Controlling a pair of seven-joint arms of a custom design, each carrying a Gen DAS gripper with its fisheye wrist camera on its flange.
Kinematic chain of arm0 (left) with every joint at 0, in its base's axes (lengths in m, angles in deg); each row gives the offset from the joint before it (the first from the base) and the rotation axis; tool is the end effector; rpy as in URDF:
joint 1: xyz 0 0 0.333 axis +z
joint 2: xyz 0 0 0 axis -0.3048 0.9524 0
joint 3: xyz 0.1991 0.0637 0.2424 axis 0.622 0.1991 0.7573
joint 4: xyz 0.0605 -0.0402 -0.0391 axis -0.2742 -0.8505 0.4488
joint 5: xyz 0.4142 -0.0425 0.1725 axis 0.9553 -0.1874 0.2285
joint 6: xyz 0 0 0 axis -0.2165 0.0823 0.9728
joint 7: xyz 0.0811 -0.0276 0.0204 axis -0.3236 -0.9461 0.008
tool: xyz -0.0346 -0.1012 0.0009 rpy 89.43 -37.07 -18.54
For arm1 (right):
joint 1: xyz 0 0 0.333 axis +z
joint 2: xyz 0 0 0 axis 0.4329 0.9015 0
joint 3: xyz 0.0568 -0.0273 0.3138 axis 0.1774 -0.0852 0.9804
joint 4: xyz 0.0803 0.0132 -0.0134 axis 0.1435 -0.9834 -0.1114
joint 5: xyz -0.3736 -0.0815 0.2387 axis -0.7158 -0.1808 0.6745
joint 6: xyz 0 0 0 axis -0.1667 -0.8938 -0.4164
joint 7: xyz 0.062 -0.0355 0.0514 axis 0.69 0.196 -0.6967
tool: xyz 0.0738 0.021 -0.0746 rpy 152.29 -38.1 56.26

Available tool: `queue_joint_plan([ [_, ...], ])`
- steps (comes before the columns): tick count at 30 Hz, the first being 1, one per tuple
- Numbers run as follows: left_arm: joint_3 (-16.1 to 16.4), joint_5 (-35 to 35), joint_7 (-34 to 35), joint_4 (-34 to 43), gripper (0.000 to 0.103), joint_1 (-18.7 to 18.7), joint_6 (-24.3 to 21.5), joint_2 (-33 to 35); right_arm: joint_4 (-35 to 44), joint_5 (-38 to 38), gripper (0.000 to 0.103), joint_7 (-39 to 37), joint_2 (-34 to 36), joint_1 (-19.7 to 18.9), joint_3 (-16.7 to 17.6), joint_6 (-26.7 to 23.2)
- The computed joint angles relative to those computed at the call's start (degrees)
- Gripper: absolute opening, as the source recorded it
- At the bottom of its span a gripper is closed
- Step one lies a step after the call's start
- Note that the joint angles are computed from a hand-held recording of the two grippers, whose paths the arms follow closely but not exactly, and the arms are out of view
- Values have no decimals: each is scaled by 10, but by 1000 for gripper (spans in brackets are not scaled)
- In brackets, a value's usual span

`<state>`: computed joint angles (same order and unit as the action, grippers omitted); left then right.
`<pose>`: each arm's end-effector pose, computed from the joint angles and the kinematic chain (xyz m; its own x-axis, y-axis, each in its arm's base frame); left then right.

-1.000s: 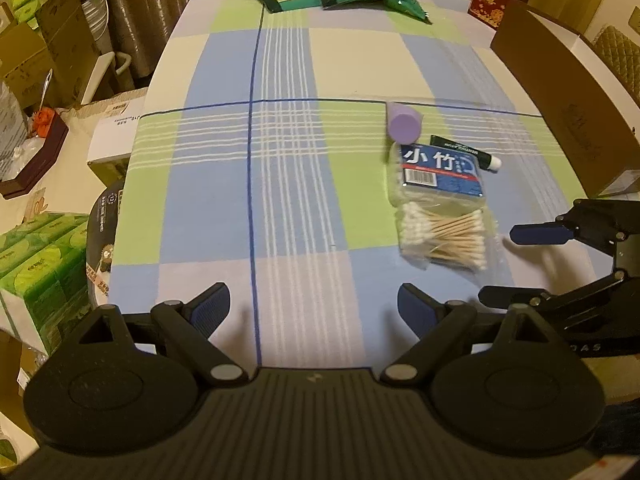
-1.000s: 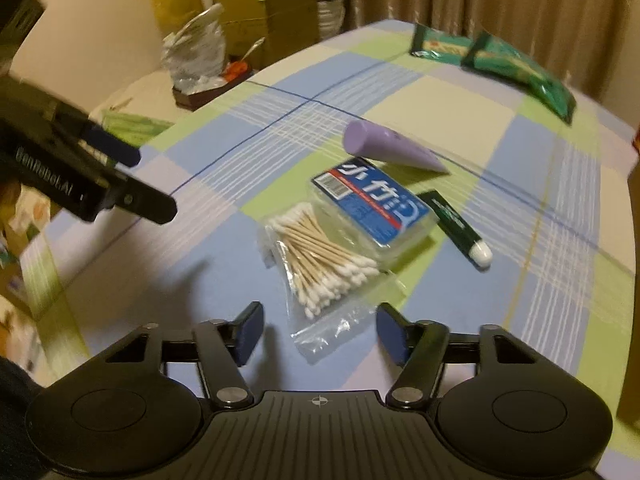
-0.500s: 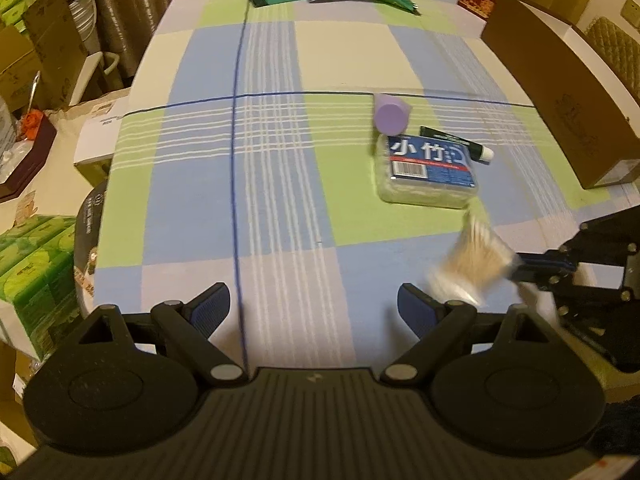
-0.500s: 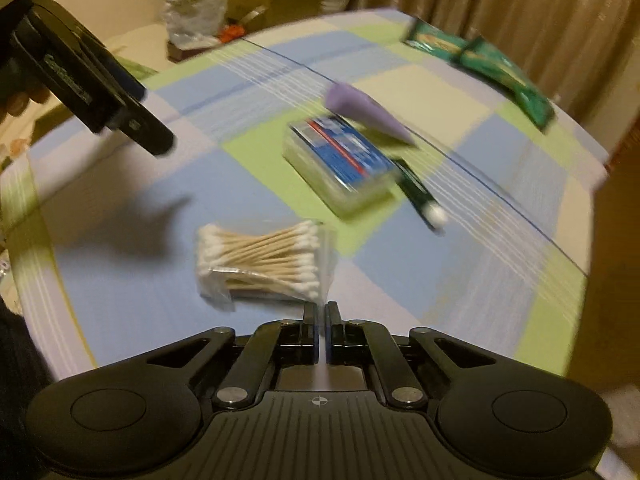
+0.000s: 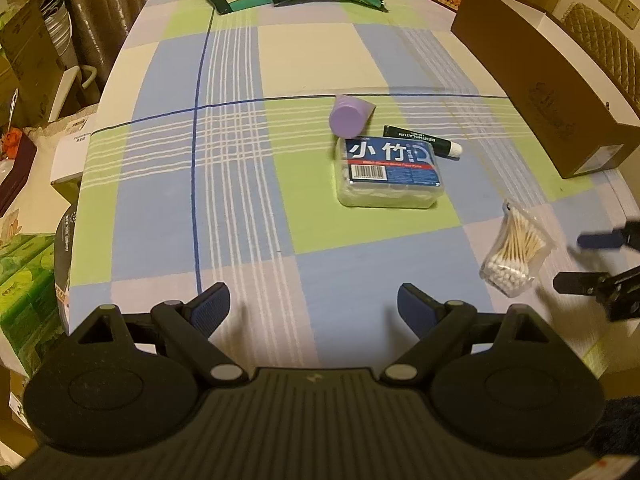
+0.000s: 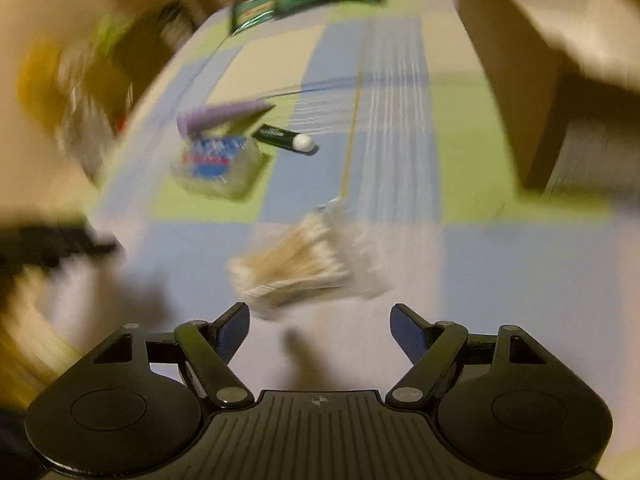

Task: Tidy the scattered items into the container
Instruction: 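Lower the open right gripper around the cotton swab bag and close it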

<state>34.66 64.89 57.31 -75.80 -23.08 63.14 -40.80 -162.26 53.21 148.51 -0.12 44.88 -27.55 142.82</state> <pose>0.6178 -0.1551 0.4554 -0.1056 -0.9920 0.0688 -0.8931 0.0642 -0.4453 0.6298 0.3046 0.4430 0.3218 -0.8639 -0.3875 -0.9115 -0.1720 -0.3736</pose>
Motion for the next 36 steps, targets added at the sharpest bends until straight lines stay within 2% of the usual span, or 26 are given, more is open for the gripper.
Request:
queue_joint_plan([
  [2, 0, 0, 0, 0, 88, 0, 0, 0, 16, 16, 75, 43, 15, 3, 0, -3],
  [5, 0, 1, 1, 0, 88, 0, 0, -1, 34, -28, 75, 115, 37, 21, -6, 27],
  [9, 0, 3, 3, 1, 88, 1, 3, -1, 63, -137, 73, 163, 65, 51, -20, 44],
  [11, 1, 4, 3, 2, 88, 1, 4, 0, 64, -185, 66, 148, 71, 60, -22, 59],
  [13, 1, 4, 5, 4, 88, 2, 5, 1, 62, -180, 60, 104, 74, 51, -9, 73],
  [15, 1, 0, 9, 9, 88, 3, 6, 4, 59, -197, 54, 84, 75, 54, -13, 81],
  [18, 0, -13, 24, 22, 88, 4, 11, 14, 67, -210, 54, 74, 80, 52, -20, 78],
  [23, -5, -21, 57, 70, 88, 6, 20, 50, 91, -261, 53, 102, 95, 57, -44, 73],
  [27, -13, -26, 99, 138, 88, 12, 19, 101, 90, -219, 53, 69, 95, 31, -28, 73],
  [30, -22, -30, 133, 215, 88, 19, -9, 157, 86, -201, 53, 64, 94, 26, -25, 76],
  [36, -37, -34, 177, 420, 83, 22, -138, 302, 90, -198, 53, 42, 99, 27, -24, 78],
])
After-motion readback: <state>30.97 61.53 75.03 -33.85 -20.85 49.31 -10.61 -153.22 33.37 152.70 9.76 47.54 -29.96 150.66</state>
